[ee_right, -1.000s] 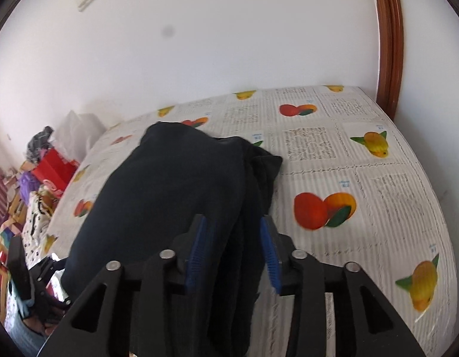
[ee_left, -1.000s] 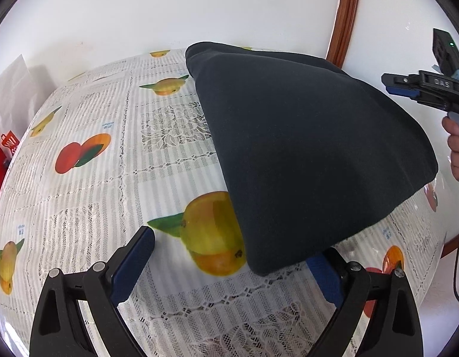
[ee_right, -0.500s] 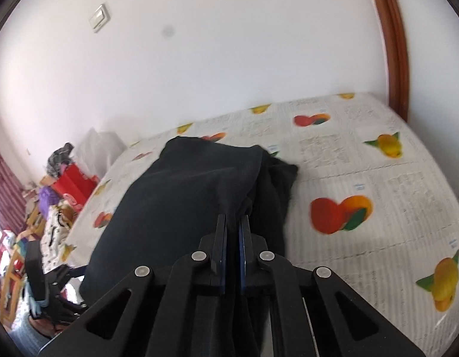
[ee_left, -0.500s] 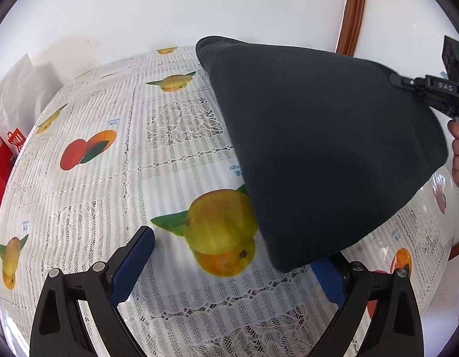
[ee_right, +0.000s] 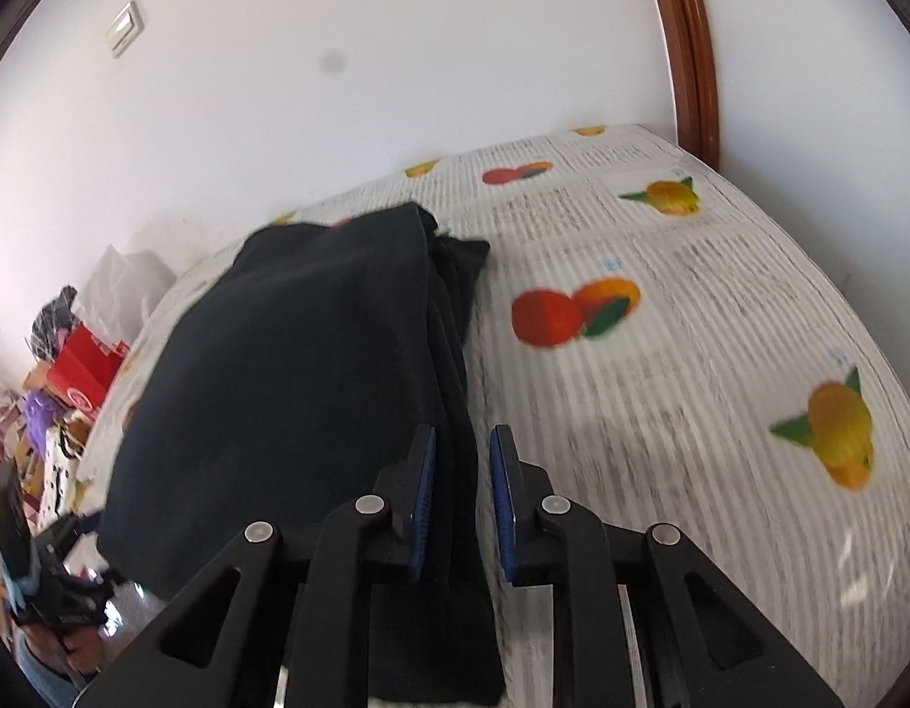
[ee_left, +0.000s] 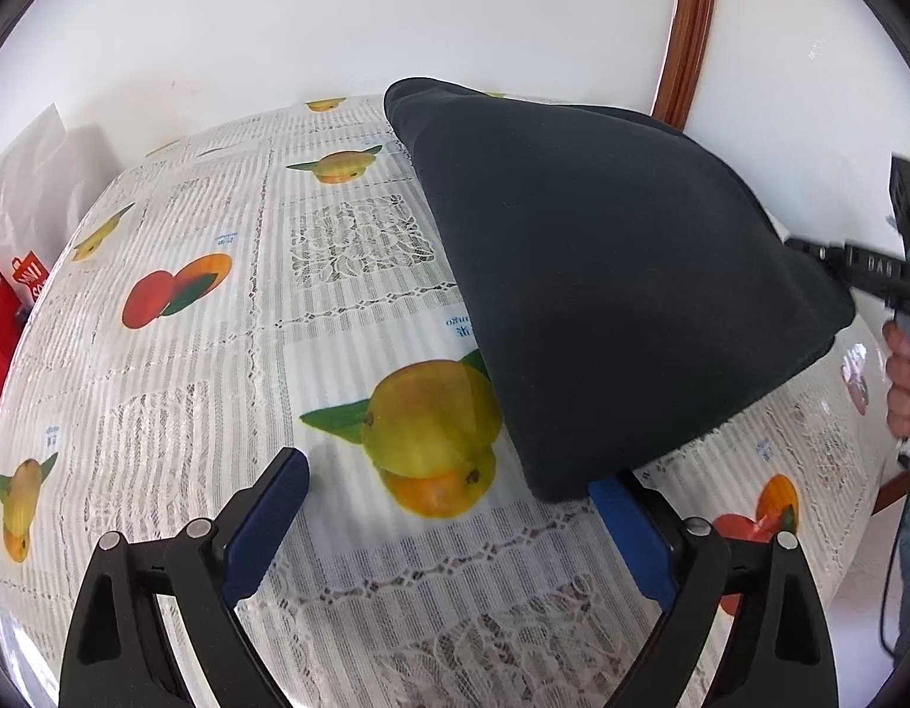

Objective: Fold small clothes
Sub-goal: 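Open the right gripper and release the folded sweatshirt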

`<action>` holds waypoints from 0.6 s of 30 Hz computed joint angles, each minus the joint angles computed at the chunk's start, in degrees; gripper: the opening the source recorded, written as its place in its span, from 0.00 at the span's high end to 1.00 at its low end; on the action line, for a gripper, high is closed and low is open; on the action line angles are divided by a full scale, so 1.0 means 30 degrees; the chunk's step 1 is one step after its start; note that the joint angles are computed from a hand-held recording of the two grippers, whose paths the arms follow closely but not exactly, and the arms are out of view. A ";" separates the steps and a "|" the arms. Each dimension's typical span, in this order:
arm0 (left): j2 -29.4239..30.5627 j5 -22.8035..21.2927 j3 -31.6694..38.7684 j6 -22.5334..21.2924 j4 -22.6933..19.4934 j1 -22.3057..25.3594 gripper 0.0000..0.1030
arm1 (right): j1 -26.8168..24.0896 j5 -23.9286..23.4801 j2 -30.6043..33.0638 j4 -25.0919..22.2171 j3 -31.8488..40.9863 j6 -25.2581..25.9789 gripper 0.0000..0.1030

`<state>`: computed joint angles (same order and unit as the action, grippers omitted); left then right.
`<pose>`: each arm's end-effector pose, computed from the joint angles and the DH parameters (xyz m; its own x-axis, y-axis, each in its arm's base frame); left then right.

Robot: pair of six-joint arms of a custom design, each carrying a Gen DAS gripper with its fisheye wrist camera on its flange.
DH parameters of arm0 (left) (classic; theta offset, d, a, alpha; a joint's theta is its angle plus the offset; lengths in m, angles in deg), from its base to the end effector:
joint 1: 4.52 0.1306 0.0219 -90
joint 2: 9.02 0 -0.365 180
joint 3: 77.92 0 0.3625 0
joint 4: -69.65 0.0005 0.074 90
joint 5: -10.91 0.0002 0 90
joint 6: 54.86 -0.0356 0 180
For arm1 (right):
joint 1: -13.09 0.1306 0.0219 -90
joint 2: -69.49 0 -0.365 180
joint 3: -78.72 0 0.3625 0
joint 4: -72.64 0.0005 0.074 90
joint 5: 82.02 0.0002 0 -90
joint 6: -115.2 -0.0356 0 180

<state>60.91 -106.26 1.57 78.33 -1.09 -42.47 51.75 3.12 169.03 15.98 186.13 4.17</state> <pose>0.2501 -0.1751 0.4410 -0.7594 -0.1800 -0.6253 -0.2005 0.9789 -0.0382 0.3994 0.3227 0.4577 -0.7873 -0.1720 -0.5921 -0.4109 0.8623 0.2959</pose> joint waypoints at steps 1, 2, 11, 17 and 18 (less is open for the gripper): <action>-0.0192 -0.0022 -0.0042 0.0245 -0.0078 -0.0208 0.10 | 0.0126 0.0356 -0.0498 0.0111 -0.0713 0.0047 0.82; -0.0315 -0.0068 -0.0056 0.0423 -0.0148 -0.0375 0.11 | 0.0222 0.0652 -0.1000 0.0218 -0.1379 0.0090 0.82; -0.0738 -0.1779 0.1090 0.1549 -0.1513 -0.2172 0.12 | 0.0779 0.2865 -0.3427 -0.0578 -0.3210 0.0109 0.82; -0.0042 -0.2445 0.2466 0.0493 -0.1471 -0.1854 0.12 | 0.1272 0.2780 -0.4085 -0.0957 -0.3362 0.0151 0.80; 0.0111 -0.2422 0.2612 0.0250 -0.1343 -0.1591 0.12 | 0.1394 0.2875 -0.4153 -0.0998 -0.3395 0.0113 0.78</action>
